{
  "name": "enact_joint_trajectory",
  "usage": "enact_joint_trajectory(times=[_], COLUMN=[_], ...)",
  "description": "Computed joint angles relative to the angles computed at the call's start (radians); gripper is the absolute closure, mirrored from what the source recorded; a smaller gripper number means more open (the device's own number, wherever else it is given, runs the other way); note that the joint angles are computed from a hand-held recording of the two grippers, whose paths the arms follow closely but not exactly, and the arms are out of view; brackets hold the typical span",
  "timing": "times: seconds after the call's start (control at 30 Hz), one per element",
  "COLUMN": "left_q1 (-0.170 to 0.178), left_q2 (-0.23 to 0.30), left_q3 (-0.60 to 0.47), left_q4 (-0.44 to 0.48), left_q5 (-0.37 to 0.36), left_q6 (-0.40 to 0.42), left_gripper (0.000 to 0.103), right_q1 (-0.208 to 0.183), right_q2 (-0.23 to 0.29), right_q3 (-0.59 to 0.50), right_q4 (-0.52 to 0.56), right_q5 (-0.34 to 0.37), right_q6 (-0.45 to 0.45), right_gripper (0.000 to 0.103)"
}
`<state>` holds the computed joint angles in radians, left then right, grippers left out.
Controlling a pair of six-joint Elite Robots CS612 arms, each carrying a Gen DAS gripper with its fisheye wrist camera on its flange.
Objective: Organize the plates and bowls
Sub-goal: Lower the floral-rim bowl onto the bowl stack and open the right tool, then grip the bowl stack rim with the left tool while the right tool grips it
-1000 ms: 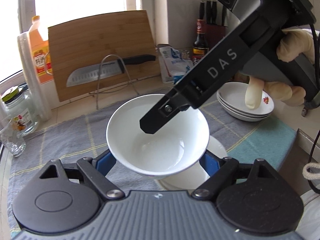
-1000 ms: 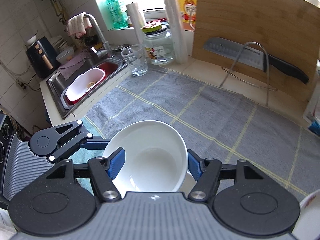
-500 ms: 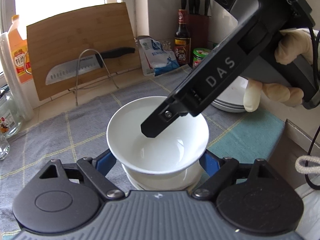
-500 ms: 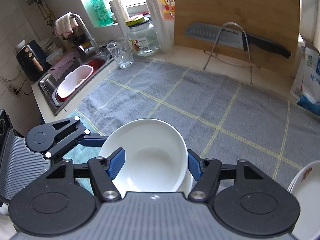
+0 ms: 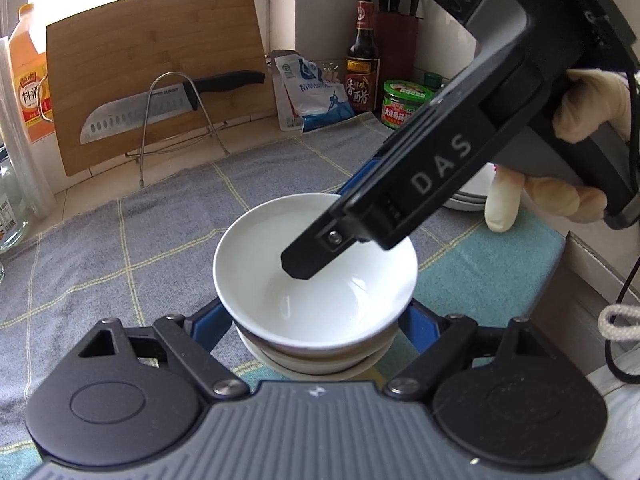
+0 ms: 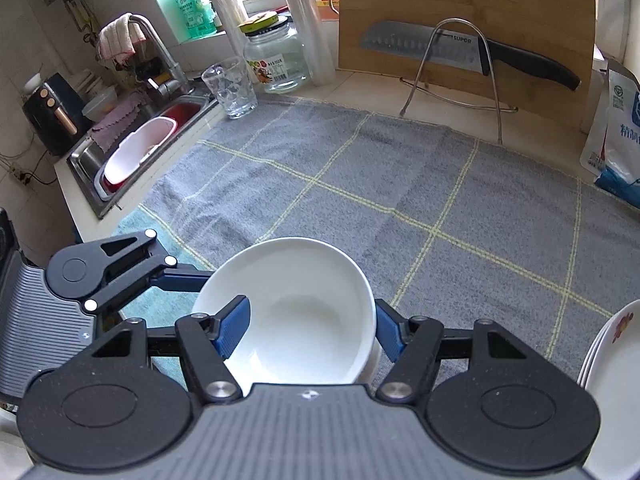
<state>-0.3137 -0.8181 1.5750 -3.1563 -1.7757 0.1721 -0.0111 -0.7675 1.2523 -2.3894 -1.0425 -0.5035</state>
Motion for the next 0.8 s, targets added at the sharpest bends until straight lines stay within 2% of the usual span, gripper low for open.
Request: enact_joint_trajectory(times=[0.23,0.43,0.6,0.8], left_q1=[0.002,0.006,0.019,0.033], left_q2=[0.007,0.01,0.009,0.002], left_q3=[-0.011,-0.014,-0.014,0.008], left_q4=[0.011,0.016,0.018,-0.032], left_q5=[-0.009,-0.026,-0.068,-0.074], left_q6=[0.0,0.007,0.016,0.086], left_gripper=[0.01,0.008,0.007,0.002], right_q1=[0.001,0.002,0.001,-0.013], right_q2=[0.001,0.002,-0.005,-0.032], right_q3=[0.002,0.007,0.026,0.081], right_q4=[-0.004,-0.018,-0.058,-0.175], right_q5=[-0.008,-0.006,-0.007,-0.003], right_q6=[-0.001,-0.007,-0.007,-0.06], right_gripper=[0.031,0.025,0.011,0.001])
